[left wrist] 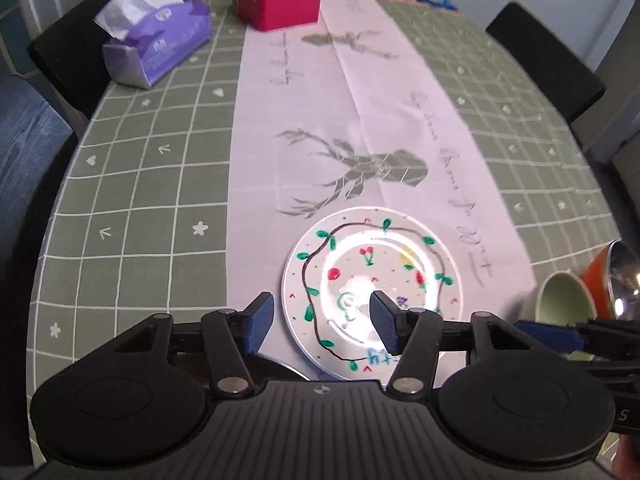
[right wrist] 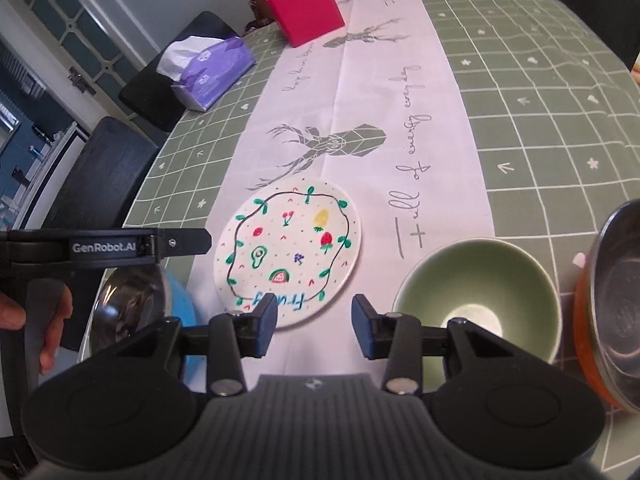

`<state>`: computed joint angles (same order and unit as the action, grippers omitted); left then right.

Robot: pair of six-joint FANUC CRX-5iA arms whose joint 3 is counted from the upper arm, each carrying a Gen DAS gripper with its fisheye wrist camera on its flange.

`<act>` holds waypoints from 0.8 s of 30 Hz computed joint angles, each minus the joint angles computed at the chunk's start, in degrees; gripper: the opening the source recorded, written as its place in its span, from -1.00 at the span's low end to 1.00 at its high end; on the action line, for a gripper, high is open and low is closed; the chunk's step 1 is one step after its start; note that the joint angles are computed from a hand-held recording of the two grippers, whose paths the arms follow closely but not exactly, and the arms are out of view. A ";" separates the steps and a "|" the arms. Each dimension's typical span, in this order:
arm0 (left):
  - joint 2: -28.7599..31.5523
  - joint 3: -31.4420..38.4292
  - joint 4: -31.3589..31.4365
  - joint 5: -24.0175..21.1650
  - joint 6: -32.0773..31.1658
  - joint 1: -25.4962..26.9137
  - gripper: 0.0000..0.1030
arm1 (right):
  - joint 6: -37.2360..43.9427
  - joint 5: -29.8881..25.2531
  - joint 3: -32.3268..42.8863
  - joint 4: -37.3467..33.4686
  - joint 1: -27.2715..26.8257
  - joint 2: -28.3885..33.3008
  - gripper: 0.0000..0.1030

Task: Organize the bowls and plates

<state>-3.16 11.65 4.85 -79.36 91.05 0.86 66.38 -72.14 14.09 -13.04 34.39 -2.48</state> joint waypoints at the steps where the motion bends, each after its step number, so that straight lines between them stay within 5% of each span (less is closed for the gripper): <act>1: 1.10 1.03 -0.76 -0.78 -0.61 -0.29 0.16 | -0.13 -0.32 0.63 0.18 -0.05 0.93 -0.21; 9: 5.87 4.36 -1.49 -4.02 -4.91 -0.03 -0.05 | 1.14 -1.86 4.37 0.11 -0.67 6.08 -0.31; 24: 8.30 4.55 0.49 -5.70 -5.07 1.33 -0.05 | -0.12 -5.86 10.74 2.70 0.55 11.82 -0.18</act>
<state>5.14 16.21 5.33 -85.06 85.98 2.19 66.26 -78.00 24.83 -10.34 34.94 9.34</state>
